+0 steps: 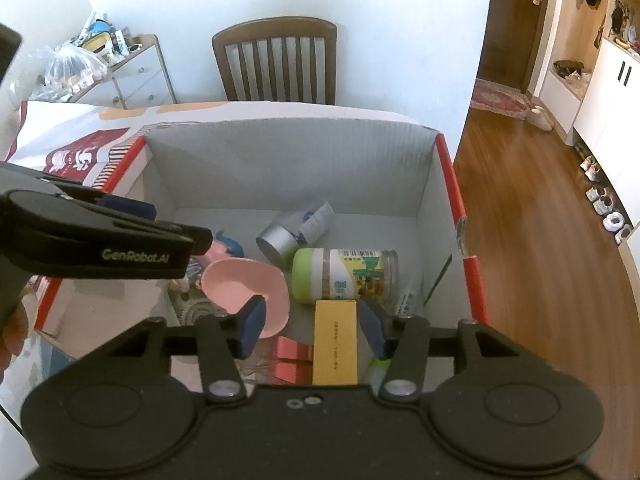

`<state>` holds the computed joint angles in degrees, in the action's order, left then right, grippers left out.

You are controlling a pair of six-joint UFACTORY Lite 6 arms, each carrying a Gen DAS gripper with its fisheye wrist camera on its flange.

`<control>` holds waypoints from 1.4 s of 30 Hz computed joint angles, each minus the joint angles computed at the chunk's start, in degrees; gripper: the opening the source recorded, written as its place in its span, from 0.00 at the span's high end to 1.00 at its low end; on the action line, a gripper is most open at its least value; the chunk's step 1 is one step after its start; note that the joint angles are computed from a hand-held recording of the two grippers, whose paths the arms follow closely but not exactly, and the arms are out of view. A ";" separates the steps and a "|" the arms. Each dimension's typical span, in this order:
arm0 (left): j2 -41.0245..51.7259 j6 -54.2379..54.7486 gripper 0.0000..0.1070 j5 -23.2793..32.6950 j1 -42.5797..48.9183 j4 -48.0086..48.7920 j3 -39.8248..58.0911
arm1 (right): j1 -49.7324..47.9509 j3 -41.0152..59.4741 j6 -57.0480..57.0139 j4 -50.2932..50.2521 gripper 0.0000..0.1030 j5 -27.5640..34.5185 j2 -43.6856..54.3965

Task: Organize rigid objects
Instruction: 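Open the right tool releasing the yellow box while the left releases the figurine, then withdraw both tools from the box toward the keychains on the cloth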

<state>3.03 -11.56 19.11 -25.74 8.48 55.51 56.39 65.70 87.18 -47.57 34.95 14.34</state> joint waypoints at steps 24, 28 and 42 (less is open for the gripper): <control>-32.36 31.24 0.27 9.68 13.67 -28.85 -15.62 | 9.52 2.20 3.13 -2.83 0.15 7.35 -5.89; -35.89 43.94 0.27 14.56 22.75 -38.60 -17.06 | 11.80 4.18 6.31 -4.79 0.06 9.29 -5.36; -32.02 85.82 0.22 34.17 60.46 -58.51 -16.47 | 20.08 24.64 11.13 -8.72 0.00 18.57 10.53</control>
